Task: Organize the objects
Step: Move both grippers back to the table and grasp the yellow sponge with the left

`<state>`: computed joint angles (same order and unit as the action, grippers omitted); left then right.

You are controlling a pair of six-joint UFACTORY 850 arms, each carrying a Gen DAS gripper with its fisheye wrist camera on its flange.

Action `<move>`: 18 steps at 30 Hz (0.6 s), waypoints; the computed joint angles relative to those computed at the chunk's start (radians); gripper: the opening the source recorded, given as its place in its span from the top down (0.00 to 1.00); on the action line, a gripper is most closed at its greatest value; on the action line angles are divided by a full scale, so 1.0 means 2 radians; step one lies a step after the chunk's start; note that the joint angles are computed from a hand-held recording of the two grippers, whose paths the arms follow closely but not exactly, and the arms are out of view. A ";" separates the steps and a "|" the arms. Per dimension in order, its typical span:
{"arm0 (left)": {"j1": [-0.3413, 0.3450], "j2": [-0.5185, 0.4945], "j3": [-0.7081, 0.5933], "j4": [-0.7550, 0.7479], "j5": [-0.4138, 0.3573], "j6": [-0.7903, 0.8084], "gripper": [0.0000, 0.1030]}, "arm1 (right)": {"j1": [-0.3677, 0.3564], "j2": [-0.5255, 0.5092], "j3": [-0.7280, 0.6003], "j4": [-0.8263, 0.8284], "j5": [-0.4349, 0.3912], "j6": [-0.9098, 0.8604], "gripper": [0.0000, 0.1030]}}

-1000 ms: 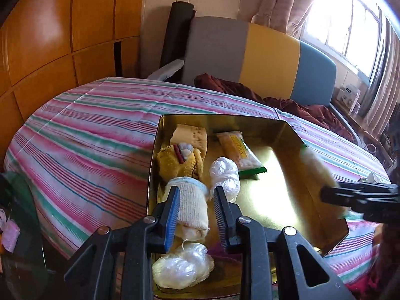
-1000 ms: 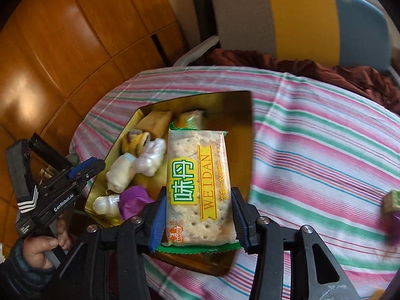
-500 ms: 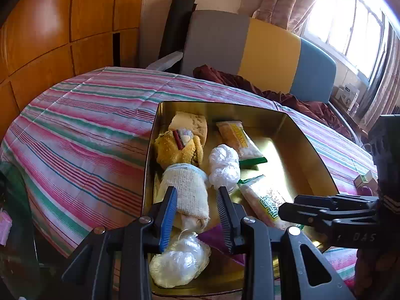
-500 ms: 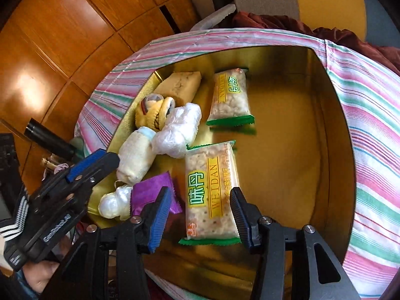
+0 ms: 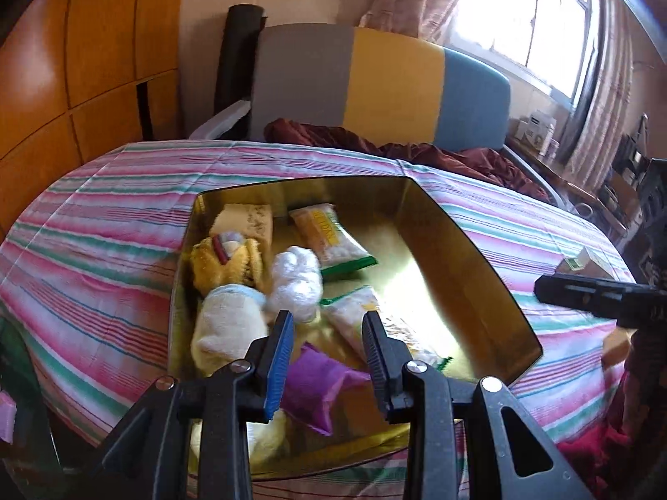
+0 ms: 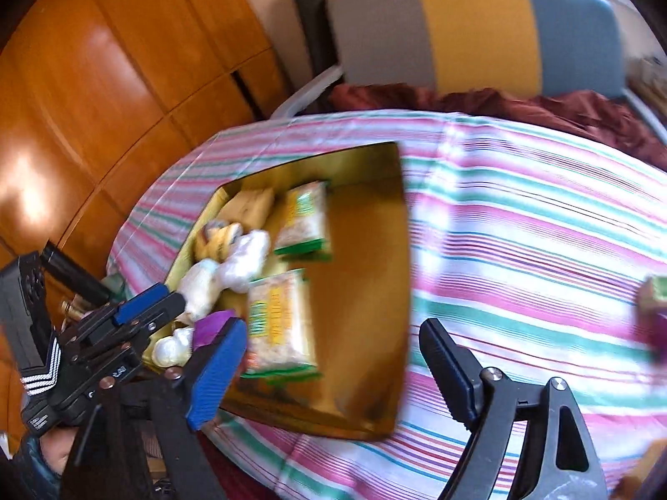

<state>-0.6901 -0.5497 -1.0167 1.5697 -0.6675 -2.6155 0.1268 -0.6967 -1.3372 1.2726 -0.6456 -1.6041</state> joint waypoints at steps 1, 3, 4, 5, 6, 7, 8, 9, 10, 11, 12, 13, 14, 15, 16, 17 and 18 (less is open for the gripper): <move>0.000 -0.002 -0.004 0.002 0.004 0.004 0.67 | -0.007 -0.001 -0.003 0.000 0.002 0.006 0.16; -0.001 -0.008 -0.015 0.007 0.012 0.016 0.67 | -0.025 0.001 -0.004 0.006 0.009 0.007 0.16; -0.002 -0.011 -0.020 0.009 0.015 0.022 0.67 | -0.033 0.002 -0.006 0.009 0.014 0.010 0.16; -0.003 -0.015 -0.027 0.010 0.019 0.029 0.67 | -0.043 0.002 -0.008 0.012 0.019 0.013 0.16; -0.004 -0.019 -0.034 0.012 0.024 0.037 0.67 | -0.053 0.002 -0.011 0.014 0.025 0.016 0.15; -0.004 -0.023 -0.041 0.015 0.029 0.044 0.67 | -0.063 0.001 -0.015 0.018 0.032 0.018 0.14; -0.004 -0.028 -0.051 0.019 0.035 0.053 0.67 | -0.073 0.001 -0.018 0.024 0.042 0.019 0.13; -0.004 -0.032 -0.058 0.023 0.041 0.059 0.66 | -0.083 0.000 -0.021 0.029 0.051 0.023 0.12; -0.005 -0.038 -0.067 0.028 0.047 0.066 0.64 | -0.094 -0.003 -0.027 0.034 0.058 0.029 0.12; -0.005 -0.044 -0.077 0.034 0.056 0.072 0.63 | -0.106 -0.006 -0.033 0.039 0.064 0.037 0.11; -0.004 -0.051 -0.090 0.041 0.067 0.079 0.63 | -0.117 -0.009 -0.039 0.044 0.071 0.046 0.11; -0.004 -0.057 -0.101 0.044 0.076 0.088 0.62 | -0.128 -0.011 -0.044 0.053 0.080 0.053 0.10; -0.005 -0.065 -0.115 0.047 0.085 0.099 0.61 | -0.137 -0.015 -0.049 0.060 0.086 0.061 0.10; -0.006 -0.074 -0.131 0.050 0.096 0.114 0.59 | -0.147 -0.020 -0.056 0.066 0.090 0.071 0.09; -0.007 -0.082 -0.146 0.050 0.107 0.130 0.59 | -0.156 -0.024 -0.062 0.073 0.093 0.078 0.08; -0.008 -0.092 -0.163 0.046 0.118 0.150 0.59 | -0.165 -0.028 -0.067 0.086 0.095 0.080 0.08; -0.008 -0.100 -0.179 0.042 0.129 0.168 0.58 | -0.173 -0.033 -0.071 0.099 0.097 0.080 0.08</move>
